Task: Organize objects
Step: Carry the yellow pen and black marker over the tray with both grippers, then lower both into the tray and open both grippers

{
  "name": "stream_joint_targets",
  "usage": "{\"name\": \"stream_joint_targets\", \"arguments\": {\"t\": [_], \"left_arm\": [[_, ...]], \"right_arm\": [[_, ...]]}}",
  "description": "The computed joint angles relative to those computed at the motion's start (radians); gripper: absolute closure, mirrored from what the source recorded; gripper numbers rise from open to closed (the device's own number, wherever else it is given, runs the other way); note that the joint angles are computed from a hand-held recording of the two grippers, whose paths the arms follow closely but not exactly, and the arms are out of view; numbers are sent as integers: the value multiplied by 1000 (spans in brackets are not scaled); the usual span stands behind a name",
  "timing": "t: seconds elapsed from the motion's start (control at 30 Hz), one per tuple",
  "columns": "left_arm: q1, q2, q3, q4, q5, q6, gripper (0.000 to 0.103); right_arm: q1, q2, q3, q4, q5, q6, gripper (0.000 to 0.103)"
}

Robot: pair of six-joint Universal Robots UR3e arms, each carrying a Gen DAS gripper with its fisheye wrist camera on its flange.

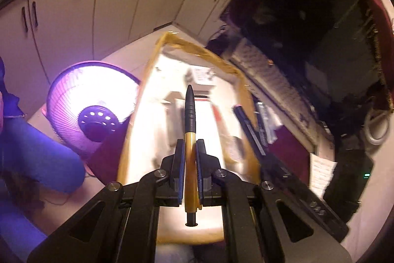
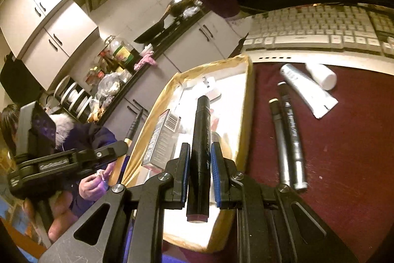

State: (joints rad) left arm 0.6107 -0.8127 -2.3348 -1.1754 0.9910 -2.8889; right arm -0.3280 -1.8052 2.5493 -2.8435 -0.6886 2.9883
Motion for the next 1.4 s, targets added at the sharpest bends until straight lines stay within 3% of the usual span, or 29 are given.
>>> {"name": "stream_joint_targets", "arguments": {"t": [0.27, 0.63, 0.8, 0.87, 0.93, 0.97, 1.07, 1.17, 1.4], "left_arm": [[-90, -247, 5, 259, 103, -70, 97], [-159, -342, 1, 396, 175, -108, 96], [-141, -281, -19, 367, 144, -89, 74], [-150, -234, -35, 380, 154, -97, 63], [-168, -172, -66, 433, 184, -128, 52], [-182, -128, -85, 465, 207, -152, 48], [-207, -47, -92, 467, 223, -183, 45], [-284, -15, -72, 466, 255, -225, 45], [-591, -186, 3, 586, 336, -353, 45]], "right_arm": [[63, 140, -85, -102, -82, 84, 88], [157, 240, -130, -212, -165, 140, 88], [154, 258, -126, -232, -144, 151, 87], [143, 259, -118, -242, -117, 158, 81], [109, 234, -86, -245, -69, 145, 68], [90, 211, -70, -232, -44, 130, 68], [17, 108, -13, -169, 22, 80, 62], [-84, -46, 30, 26, 83, -41, 59], [-367, -460, 73, 735, 126, -465, 59]]}}
